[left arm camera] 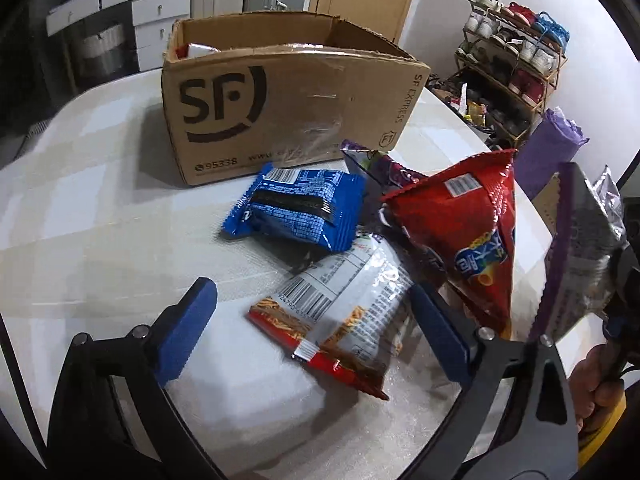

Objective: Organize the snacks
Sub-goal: 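Grasp the white chip bag with the left tool while the right tool grasps the purple-edged chip bag, then lift both chip bags and carry them toward the SF box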

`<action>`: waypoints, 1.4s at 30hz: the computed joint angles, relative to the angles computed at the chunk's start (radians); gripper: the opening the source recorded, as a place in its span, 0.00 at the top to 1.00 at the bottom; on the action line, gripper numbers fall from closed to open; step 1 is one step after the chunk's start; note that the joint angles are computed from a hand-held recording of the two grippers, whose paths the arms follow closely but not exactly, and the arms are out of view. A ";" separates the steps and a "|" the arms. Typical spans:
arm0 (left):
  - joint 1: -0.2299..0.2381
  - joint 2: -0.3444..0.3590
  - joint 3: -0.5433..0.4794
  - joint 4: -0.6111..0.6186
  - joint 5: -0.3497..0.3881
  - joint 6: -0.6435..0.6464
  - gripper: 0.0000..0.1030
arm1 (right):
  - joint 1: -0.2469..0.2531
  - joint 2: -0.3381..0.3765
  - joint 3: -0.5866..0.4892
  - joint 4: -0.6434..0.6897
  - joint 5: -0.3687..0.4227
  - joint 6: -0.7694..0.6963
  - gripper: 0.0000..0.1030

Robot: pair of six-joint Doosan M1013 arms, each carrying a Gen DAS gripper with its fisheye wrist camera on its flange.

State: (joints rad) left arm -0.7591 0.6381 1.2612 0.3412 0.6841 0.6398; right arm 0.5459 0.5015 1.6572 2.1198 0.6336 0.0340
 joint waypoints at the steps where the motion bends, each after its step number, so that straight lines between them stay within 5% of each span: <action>1: 0.007 0.003 -0.004 -0.049 -0.005 0.044 0.07 | -0.001 0.003 -0.002 -0.005 0.006 0.005 0.55; 8: -0.002 0.050 -0.083 -0.072 0.103 0.212 0.09 | -0.004 0.005 -0.003 -0.007 0.019 0.018 0.55; 14: -0.001 0.047 -0.084 -0.117 0.110 0.292 0.27 | -0.006 0.004 0.000 -0.006 0.024 0.026 0.54; 18: -0.014 0.029 -0.055 -0.091 0.084 0.286 0.30 | -0.005 0.003 0.001 0.001 0.025 0.026 0.54; 32: -0.051 -0.076 0.107 0.042 -0.005 0.048 0.33 | -0.003 0.002 0.005 0.017 0.019 0.025 0.54; 42: -0.092 -0.153 0.192 0.172 0.027 -0.164 0.32 | 0.006 -0.006 0.004 -0.002 -0.014 0.010 0.54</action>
